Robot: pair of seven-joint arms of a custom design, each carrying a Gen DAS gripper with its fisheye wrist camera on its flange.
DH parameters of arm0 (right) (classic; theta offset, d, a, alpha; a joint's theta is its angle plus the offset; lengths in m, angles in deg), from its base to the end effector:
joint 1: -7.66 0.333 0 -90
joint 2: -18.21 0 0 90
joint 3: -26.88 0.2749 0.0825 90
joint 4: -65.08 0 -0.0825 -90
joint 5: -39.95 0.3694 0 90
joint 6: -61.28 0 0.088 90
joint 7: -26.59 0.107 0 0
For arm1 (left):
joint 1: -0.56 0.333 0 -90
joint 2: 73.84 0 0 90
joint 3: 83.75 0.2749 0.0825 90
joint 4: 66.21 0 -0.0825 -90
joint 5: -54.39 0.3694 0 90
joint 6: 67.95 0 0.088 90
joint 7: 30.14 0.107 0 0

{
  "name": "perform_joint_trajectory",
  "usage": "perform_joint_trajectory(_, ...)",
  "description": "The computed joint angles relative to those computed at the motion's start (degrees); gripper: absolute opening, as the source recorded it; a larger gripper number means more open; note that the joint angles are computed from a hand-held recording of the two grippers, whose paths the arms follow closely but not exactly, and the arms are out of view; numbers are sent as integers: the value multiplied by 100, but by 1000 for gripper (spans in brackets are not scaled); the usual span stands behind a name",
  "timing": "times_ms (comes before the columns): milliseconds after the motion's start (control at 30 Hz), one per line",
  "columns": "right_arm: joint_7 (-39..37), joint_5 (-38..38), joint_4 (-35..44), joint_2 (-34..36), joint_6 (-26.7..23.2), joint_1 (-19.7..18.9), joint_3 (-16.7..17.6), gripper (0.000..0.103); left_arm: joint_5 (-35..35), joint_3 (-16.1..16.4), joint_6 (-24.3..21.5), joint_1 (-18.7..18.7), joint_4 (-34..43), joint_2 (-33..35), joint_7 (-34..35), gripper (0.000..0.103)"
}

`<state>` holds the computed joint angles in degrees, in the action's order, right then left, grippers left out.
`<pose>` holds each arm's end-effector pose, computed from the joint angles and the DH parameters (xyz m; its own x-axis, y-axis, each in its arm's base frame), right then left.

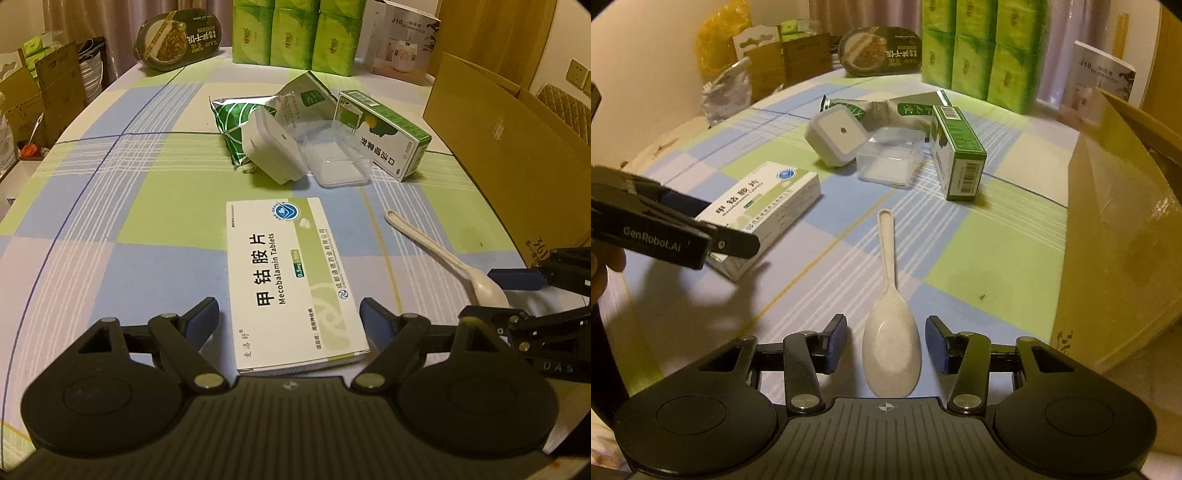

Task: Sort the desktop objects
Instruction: 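Grasp the white spoon with the right gripper while the left grasps the white Mecobalamin box, then carry the spoon and Mecobalamin box over the cardboard box with both grippers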

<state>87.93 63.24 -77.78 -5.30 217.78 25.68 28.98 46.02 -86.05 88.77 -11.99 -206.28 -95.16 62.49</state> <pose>0.4384 0.1453 0.4741 0.5174 -0.8552 -0.0297 -0.6698 -0.3832 -0.6360 0.4608 -0.1173 0.4831 -0.2197 -0.9719 0.0851 -0.7806 0.1228 -0.6129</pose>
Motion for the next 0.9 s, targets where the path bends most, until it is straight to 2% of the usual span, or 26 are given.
perform_joint_trajectory(133,-113,139,46,34,-16,58,-78,41,-34,15,-8,-26,14,41,84,79)
perform_joint_trajectory(167,-109,125,40,26,-8,43,-60,32,-64,25,-19,-41,22,52,110,79)
perform_joint_trajectory(200,-90,100,37,16,-8,23,-39,29,-59,18,-10,-33,20,58,125,78)
perform_joint_trajectory(300,-9,-1,40,-8,-58,-30,23,29,87,-60,40,42,-2,58,102,71)
perform_joint_trajectory(400,76,-94,-33,-81,-11,-43,79,29,136,-59,33,53,-1,52,85,68)
perform_joint_trajectory(900,899,-313,-334,-608,230,-91,192,28,1,82,245,-150,-104,-185,292,67)
